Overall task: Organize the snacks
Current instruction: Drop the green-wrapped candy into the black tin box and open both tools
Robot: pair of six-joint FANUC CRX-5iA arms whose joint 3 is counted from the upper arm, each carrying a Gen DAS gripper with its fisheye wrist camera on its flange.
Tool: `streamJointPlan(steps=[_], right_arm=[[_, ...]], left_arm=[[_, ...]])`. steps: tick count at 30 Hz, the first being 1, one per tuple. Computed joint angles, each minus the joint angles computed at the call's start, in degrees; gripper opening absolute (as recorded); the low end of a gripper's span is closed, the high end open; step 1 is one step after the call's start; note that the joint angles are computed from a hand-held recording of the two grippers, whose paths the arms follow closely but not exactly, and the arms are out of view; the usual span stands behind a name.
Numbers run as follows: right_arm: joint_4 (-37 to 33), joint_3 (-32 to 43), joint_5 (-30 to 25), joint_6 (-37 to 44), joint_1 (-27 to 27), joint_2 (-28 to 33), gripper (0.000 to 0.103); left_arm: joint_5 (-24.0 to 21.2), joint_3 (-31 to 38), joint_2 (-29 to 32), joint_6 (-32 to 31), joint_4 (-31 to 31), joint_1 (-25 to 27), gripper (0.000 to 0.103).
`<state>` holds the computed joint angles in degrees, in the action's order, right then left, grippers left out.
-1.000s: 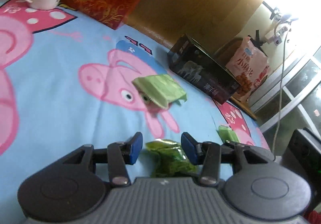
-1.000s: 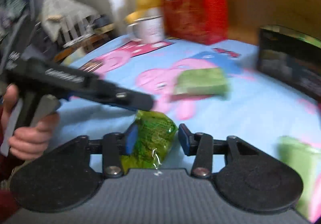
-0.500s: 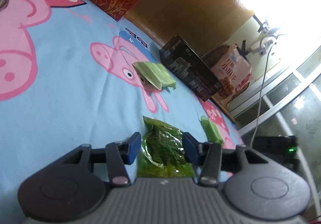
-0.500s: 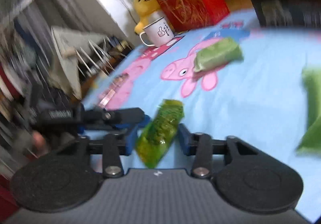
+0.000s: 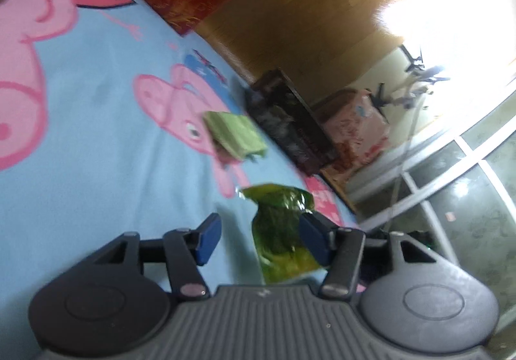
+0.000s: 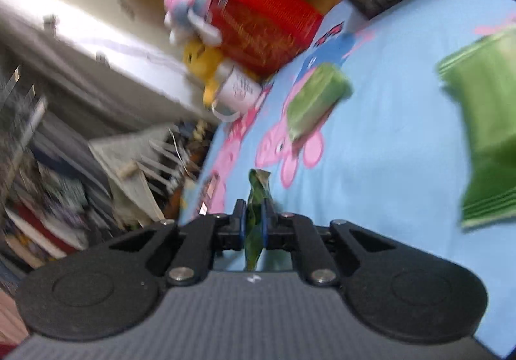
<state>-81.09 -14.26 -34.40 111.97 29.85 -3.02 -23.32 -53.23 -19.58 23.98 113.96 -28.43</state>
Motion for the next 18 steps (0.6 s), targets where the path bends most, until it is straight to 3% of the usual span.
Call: streamJointPlan(steps=[4, 5, 6, 7, 10, 14, 18], right_arm=[[-10.79, -2.01, -6.03, 5.91, -6.84, -0.23, 0.012], [-13.34, -2.48, -7.55, 7.47, -8.34, -0.22, 0.012], [-14.98, -2.94, -8.73, 8.59, -9.55, -0.39, 0.012], [-16.07, -3.01, -9.37, 9.34, -10.33, -0.39, 0.012], [-16.96, -3.02, -8.34, 10.76, -12.38, -1.44, 0.012], [-14.51, -0.76, -5.95, 9.13, -15.00, -2.07, 0.012], [-3.43, 5.95, 3.53, 3.53, -11.64, -0.50, 0.012]], left_arm=[[-4.73, 3.65, 4.64, -1.42, -1.01, 0.14, 0.052], [-5.35, 4.81, 5.99, -2.20, -0.83, -0.12, 0.047], [-6.76, 6.11, 7.54, -2.44, -1.44, 0.15, 0.033], [-8.65, 7.70, 9.36, -2.14, -2.75, 0.74, 0.026], [-10.24, 13.65, 14.19, -0.59, -7.97, 1.68, 0.022], [-9.46, 23.25, 20.36, 1.51, -15.76, 2.60, 0.022], [-6.41, 34.62, 27.89, 4.49, -24.30, 3.49, 0.022]])
